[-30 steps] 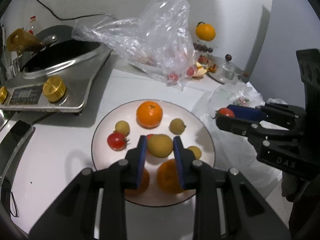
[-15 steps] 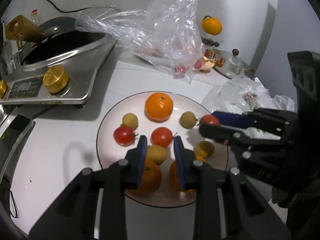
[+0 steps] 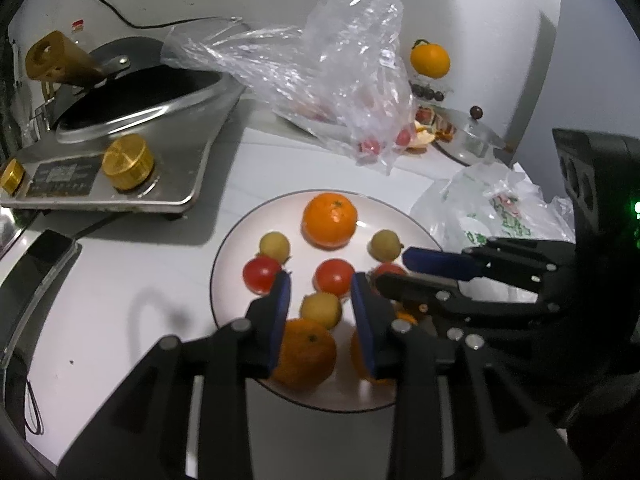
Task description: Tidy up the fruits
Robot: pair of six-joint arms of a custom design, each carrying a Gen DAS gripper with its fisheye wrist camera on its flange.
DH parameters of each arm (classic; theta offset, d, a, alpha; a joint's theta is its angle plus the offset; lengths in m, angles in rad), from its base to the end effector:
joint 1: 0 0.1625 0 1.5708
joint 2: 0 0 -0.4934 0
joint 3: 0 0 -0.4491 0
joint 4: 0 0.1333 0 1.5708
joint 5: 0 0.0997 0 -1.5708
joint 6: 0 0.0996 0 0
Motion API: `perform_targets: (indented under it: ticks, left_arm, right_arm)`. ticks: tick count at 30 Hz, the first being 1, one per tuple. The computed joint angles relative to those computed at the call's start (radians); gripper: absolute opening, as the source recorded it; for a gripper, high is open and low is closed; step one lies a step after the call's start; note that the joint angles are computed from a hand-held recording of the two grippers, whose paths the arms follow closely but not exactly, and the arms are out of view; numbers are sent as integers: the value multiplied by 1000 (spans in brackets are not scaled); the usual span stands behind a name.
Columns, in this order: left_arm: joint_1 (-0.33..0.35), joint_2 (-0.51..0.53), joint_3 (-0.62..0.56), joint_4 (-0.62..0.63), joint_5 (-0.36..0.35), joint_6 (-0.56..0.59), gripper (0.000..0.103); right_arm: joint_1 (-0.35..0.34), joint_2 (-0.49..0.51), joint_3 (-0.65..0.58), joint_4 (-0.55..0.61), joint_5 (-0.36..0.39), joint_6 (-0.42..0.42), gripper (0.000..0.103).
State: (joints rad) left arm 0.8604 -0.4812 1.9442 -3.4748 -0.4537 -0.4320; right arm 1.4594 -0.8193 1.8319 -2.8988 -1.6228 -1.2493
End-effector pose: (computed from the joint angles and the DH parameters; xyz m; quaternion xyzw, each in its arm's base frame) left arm -0.2188 -0.5960 -0.0525 0.0000 0.8356 -0.4356 0.3348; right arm 0.0495 -0.7103 0.0784 0.5284 -0.8339 0.1059 0.1187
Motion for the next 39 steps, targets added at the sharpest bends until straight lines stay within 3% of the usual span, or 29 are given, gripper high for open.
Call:
perform_targets:
  ticks: [14, 24, 28, 30, 31, 32, 39]
  left_arm:
    - [-35, -5, 14, 36, 45, -45, 34]
    - [-86, -2, 25, 59, 93, -76, 34]
    - [-110, 1, 24, 77, 118, -90, 35]
    - [-120, 1, 26, 86, 127, -100, 46]
    - [-128, 4, 28, 70, 131, -96, 60]
    - [-135, 7, 30, 47, 134, -88, 63]
    - [-180, 15, 28, 56, 169, -94, 63]
  right_arm:
    - [-3, -35, 31, -31, 28, 1, 31]
    - [-22, -104, 85, -84, 98, 10, 32]
    - [-29, -140, 111, -95, 127, 3, 40]
    - [-34, -156, 123, -101, 140, 0, 41]
    - [-37, -166, 132, -107, 148, -1, 42]
    - [-40, -175, 137, -109, 155, -1, 42]
    - [-59, -238, 174, -129, 203, -4, 42]
